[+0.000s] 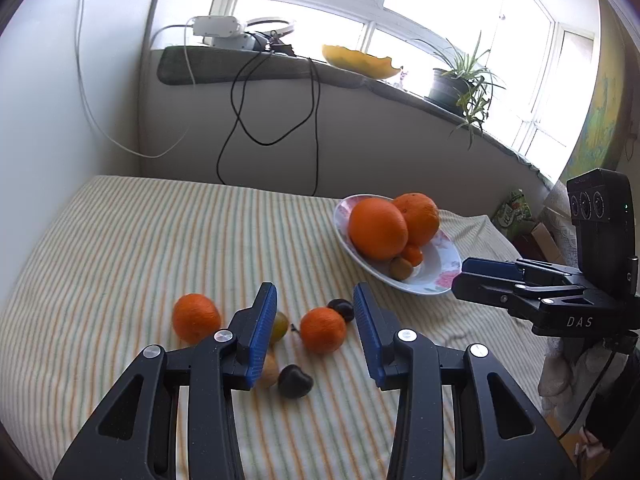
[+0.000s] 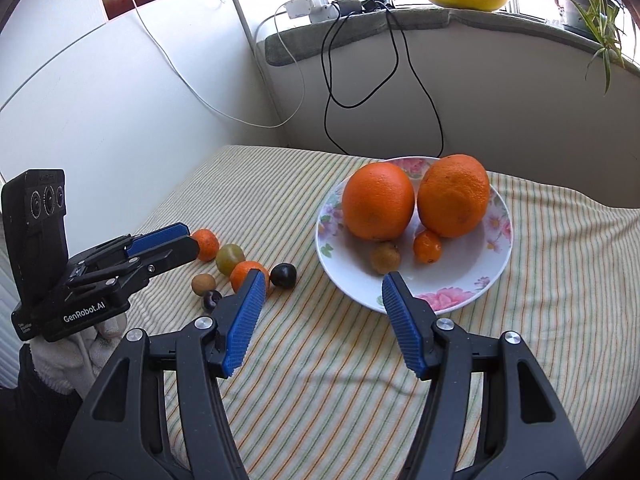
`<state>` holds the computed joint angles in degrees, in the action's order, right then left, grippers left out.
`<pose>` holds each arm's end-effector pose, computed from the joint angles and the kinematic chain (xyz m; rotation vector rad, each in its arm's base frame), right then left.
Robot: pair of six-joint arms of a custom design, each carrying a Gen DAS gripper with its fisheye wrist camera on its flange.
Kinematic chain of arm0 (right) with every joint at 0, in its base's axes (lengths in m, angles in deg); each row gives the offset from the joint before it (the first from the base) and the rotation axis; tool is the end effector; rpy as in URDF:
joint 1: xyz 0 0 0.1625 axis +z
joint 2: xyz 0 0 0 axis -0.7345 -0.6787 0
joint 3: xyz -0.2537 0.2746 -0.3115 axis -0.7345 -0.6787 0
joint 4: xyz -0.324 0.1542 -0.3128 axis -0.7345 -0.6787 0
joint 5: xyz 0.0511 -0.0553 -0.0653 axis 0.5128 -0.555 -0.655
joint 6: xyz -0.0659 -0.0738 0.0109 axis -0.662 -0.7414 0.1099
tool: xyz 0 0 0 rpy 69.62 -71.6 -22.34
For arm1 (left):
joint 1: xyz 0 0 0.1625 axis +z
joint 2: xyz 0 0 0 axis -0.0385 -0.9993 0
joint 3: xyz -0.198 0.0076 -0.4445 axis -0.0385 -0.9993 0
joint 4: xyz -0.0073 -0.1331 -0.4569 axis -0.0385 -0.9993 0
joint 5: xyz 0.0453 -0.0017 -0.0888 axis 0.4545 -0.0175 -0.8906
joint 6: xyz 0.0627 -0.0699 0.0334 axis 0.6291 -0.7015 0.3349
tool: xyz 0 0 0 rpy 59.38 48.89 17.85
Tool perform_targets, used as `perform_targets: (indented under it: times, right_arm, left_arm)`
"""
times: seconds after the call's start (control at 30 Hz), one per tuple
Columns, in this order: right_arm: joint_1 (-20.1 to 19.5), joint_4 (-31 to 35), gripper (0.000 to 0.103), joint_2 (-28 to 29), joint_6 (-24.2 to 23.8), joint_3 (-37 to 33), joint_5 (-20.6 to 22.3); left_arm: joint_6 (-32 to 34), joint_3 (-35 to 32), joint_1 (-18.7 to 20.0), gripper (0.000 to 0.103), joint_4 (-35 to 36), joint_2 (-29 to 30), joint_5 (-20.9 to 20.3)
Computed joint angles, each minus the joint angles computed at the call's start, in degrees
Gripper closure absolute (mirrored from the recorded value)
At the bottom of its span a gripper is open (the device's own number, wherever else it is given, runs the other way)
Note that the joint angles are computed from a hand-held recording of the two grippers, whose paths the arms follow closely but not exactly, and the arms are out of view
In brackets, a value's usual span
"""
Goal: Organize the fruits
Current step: 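Move both tools back to the small fruits on the cloth, then close the left gripper on a second brown kiwi while the right gripper grasps a tangerine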
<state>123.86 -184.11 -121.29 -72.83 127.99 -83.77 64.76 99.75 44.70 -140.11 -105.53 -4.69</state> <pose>0.0087 -0.5225 0.2780 0.7956 -2.5399 0.7660 -0.2732 -0.5140 -0.0027 0.6764 2.5229 -1.0054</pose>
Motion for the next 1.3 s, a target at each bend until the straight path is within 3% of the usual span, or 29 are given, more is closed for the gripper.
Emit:
perform_targets:
  times: [0.4,0.63,0.87,1.3]
  right_arm:
    - [1.6,0.9,0.040,2.5,-2.1,0.4,-0.8]
    - [3.2,0.3,0.040,4.5,-3.6,0.8,-2.1]
    - [4.5,0.0,0.057,7.4,-3.7,0.1,-3.7]
    - [6.2,-1.8,0.057,12.2,-3.8,-2.5,-7.1]
  left_arm:
    - [-3.6,5.4,0.9,0.065,-0.2,-3.3,3.1]
    - [-4.4,6.1,1.2,0.065,0.2,-3.1,1.5]
    - [-4.1,4.9,2.9,0.065,0.6,-2.2,-1.5]
    - [-4.5,3.5,4.3,0.065,2.7,-1.6,-4.0]
